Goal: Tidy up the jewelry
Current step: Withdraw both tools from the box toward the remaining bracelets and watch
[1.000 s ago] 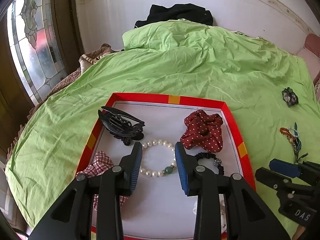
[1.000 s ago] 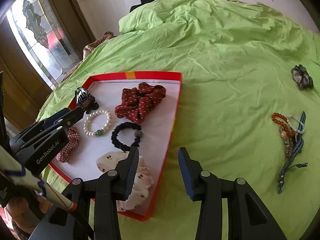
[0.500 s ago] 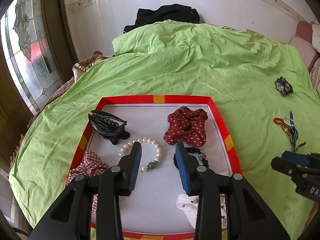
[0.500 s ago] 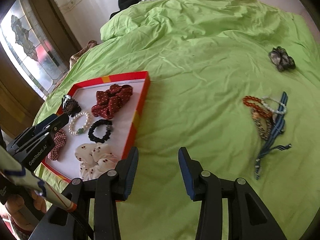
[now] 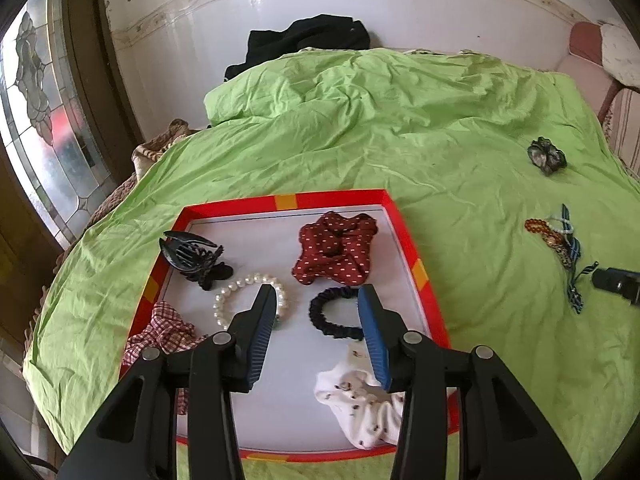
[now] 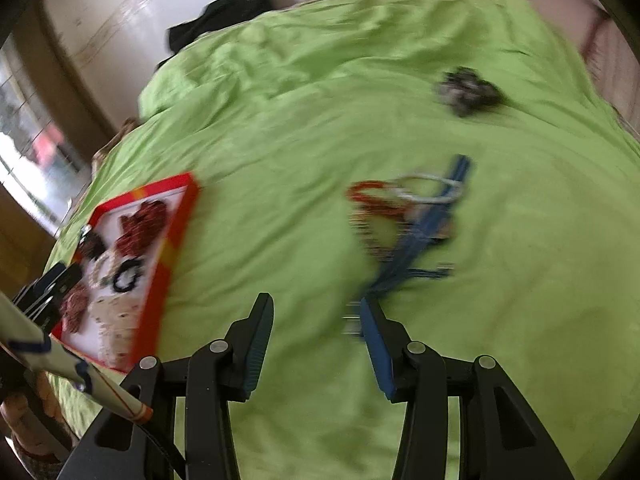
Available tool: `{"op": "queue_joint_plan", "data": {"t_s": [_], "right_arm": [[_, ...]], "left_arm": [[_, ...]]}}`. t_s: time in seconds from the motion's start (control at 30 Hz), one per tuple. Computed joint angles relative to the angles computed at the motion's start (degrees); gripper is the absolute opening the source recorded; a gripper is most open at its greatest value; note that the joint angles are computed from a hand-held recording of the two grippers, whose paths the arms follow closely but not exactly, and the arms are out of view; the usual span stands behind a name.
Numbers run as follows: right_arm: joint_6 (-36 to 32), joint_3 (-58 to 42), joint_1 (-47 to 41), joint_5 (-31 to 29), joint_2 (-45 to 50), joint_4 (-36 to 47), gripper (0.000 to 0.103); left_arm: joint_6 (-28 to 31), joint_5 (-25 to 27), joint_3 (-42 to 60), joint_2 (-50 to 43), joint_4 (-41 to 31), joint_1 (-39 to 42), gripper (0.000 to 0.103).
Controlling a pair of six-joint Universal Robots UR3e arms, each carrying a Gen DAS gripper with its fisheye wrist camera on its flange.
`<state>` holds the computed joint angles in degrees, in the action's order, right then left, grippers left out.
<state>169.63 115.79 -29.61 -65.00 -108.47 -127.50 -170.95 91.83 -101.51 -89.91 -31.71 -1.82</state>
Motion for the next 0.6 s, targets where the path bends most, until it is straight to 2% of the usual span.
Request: {"op": "queue_joint_plan", "data": {"t_s": [0.13,0.3,0.43,0.6], "right_arm": [[-5.42,1.31,-11.64,3.68,-4.12,6.32,0.049],[-10.14,1.58,-20.58,6.11,-5.07,10.34,0.049],[-11.23,1.77,-23.14,7.41,-3.12,10.1,0.049],[-10.71,1.65,-21.94,9.37,0.57,9.14,0.049]], "left_arm": [[-0.6,-1.43,-0.4,1.2,-0.16,-1.25,0.044],[-1.95,-4.89,-0.3,2.35,-1.31,-2.88,0.044],[-2.84,-6.86,0.34,2.15,-1.45,-5.45,0.045],[-2.8,-8.28,1.19,0.94,-0.68,-8.58,0.045]]}}
